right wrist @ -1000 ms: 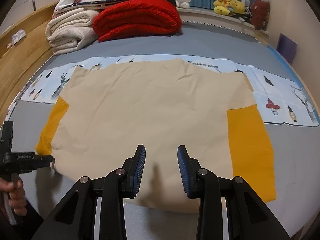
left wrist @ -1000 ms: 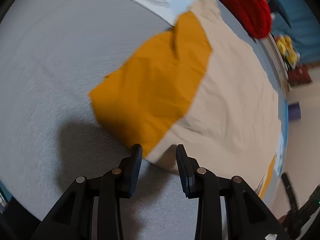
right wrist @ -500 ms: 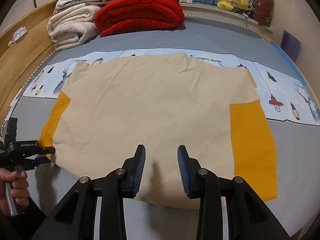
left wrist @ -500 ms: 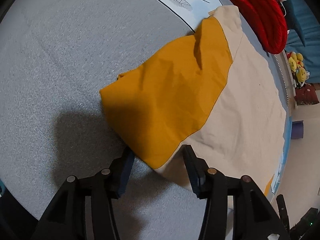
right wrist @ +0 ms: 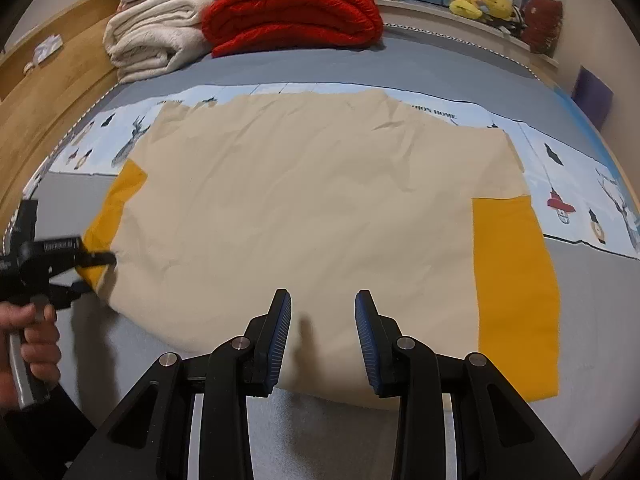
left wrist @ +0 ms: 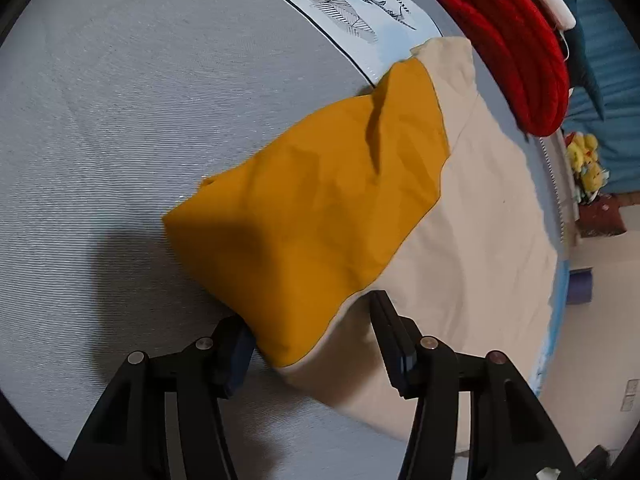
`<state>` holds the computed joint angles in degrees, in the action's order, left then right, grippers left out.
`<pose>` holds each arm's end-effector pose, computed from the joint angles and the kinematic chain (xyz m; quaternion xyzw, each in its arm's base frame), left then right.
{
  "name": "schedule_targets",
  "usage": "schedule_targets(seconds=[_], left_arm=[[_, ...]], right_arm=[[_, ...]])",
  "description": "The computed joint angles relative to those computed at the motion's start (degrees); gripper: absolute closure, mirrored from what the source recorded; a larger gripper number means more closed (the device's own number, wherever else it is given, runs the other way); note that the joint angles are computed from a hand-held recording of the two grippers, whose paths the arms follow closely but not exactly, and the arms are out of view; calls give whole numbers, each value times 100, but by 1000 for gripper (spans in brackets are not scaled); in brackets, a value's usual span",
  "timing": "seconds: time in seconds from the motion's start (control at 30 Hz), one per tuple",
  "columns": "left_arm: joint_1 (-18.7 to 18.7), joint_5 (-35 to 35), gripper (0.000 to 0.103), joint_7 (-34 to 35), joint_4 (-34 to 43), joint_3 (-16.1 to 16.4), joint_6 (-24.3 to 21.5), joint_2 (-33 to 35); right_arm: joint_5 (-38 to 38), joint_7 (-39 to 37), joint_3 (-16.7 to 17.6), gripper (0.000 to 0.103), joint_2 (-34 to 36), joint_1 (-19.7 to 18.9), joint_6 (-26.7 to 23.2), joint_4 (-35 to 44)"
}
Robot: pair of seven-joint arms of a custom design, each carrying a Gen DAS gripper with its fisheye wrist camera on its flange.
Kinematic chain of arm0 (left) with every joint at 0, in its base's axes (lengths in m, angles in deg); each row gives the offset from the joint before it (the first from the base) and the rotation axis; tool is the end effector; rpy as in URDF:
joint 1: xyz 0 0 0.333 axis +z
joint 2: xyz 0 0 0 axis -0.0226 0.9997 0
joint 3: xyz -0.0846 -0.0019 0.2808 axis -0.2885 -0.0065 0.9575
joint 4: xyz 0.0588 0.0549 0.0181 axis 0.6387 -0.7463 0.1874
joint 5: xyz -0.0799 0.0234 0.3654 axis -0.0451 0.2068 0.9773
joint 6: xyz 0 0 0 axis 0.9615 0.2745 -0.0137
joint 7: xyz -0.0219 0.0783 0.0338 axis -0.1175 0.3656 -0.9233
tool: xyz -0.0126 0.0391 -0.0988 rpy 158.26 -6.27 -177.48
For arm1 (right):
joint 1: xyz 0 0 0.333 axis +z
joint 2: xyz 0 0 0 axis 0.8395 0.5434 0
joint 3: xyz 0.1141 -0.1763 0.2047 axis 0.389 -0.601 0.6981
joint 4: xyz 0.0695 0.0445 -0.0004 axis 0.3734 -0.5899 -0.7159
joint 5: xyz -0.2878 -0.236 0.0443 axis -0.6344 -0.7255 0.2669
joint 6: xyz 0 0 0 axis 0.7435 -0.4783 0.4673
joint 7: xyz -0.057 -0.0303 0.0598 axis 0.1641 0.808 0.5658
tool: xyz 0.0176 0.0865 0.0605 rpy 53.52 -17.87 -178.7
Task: Fold large clothes
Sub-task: 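Grasp the yellow side panel with the left gripper and lift it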
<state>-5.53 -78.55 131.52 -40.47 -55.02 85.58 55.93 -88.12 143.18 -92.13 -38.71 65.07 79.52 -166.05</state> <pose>0.7188 -0.1864 0.4839 0.8108 -0.5217 0.2449 0.1023 0.6207 0.0588 0.5539 -0.6287 0.7234 -0.2185 0.1836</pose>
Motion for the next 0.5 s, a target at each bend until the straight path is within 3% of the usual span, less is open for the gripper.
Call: schedule_targets(seconds=[0.2, 0.3, 0.43, 0.5], left_arm=[[44, -216, 55, -7, 410, -103, 38, 295], [-24, -188, 66, -40, 857, -101, -75, 559], [-27, -168, 92, -8, 914, -96, -48, 575], [-48, -99, 94, 61, 881, -72, 24, 518]], right_arm=[[-37, -54, 9, 68, 60, 39, 35, 18], [-59, 10, -3, 68, 106, 54, -12, 67], [-106, 71, -33, 68, 264, 78, -155, 236], [-160, 129, -58, 68, 426, 107, -361, 428]])
